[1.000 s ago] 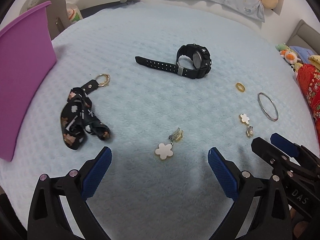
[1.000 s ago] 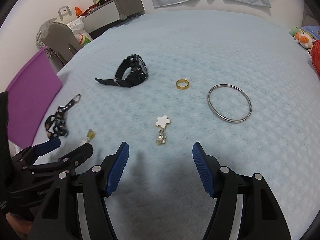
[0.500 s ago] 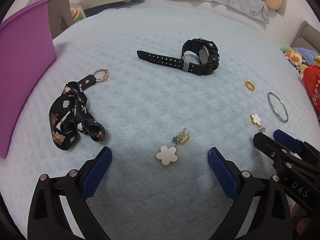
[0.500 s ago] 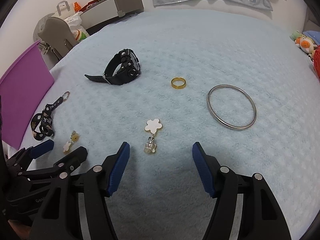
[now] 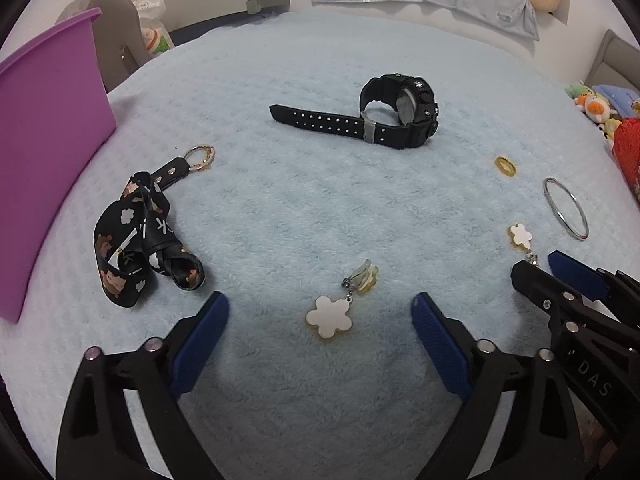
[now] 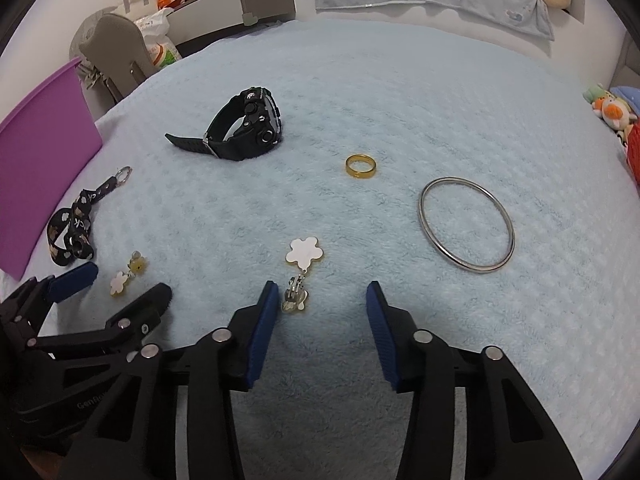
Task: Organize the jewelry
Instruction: 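Grasp the white flower earring with the left tool while the right tool grasps the small white charm earring, then carry both earrings in both tools over the pink tub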
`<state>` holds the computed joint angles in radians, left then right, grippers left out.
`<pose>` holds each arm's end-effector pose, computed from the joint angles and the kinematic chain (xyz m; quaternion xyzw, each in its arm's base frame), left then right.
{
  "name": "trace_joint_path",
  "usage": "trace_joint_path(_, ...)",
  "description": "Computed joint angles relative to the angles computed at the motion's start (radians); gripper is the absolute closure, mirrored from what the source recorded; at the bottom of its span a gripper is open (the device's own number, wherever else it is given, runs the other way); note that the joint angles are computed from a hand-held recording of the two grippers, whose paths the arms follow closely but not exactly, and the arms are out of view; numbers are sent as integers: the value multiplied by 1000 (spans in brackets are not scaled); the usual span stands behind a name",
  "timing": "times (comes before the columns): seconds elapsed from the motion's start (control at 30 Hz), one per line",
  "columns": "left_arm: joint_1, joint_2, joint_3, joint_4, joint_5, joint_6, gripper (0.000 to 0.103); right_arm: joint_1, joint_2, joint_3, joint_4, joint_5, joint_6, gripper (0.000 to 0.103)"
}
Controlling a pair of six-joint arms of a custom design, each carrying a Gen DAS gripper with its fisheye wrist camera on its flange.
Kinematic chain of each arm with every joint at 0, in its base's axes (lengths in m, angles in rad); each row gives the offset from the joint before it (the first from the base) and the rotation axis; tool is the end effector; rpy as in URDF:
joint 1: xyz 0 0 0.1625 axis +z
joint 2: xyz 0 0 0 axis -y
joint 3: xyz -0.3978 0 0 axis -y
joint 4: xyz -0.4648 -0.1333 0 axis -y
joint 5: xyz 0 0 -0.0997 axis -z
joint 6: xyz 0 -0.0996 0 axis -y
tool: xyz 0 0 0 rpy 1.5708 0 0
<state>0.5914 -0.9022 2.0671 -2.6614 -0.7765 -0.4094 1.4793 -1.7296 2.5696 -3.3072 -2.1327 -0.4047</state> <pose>-0.3214 -0.4620 -0.0294 0.2729 0.8803 -0.2210 0.3189 0.0456 -0.3812 0.2344 0.0164 -0.8740 0.3422 0.3445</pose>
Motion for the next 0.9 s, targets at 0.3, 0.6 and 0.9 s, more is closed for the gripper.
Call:
trace_joint_path(0.3,-14,-17,22,-75,-72,86,83,-15,-44,16,8,36,11,92)
trace_joint_path(0.6,-9,-75,49,-120,-145,86,85,-56,-212,59,130,183,107,92)
trace_joint_path(0.9,-39,-171,91,-127,-174,93,85,42,-309,88,193,164,146,92)
